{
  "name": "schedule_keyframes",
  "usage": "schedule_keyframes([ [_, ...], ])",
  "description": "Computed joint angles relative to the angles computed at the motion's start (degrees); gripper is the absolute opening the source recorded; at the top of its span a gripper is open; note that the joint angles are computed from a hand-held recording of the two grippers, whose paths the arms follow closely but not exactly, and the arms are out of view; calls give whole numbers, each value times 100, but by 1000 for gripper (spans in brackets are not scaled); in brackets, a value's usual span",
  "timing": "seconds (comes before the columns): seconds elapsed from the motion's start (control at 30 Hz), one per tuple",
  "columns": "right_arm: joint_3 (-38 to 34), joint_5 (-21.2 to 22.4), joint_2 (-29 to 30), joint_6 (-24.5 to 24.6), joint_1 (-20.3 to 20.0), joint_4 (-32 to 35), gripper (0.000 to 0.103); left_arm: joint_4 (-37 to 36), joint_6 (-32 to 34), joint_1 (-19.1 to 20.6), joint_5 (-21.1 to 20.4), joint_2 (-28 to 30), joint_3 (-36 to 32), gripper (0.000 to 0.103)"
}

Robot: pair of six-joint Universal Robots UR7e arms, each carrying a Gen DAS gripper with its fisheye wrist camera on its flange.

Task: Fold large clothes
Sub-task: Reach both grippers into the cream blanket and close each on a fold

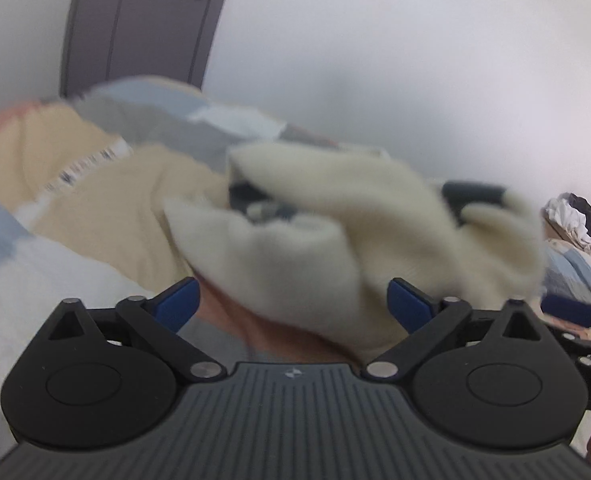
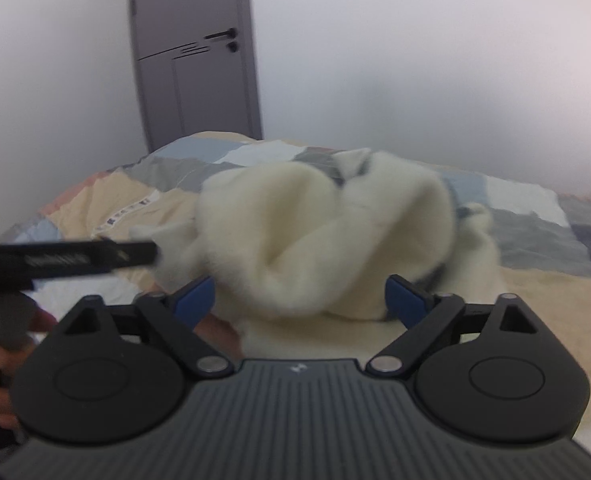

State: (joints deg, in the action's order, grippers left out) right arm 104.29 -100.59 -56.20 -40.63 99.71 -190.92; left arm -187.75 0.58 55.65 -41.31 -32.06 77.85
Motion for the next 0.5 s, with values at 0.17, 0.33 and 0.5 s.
schedule_keyframes([
  [0.17,-249,462,450,-503,-189,-157,84,-628,243,332,-651,314,-349,94],
  [0.33,-533,514,737,-864,-314,-46,56,-700,418,510,-1146,401,-480,76],
  [0.5,-460,733,713,-717,-378,-250,26,-868,874,454,-966,498,-514,38],
])
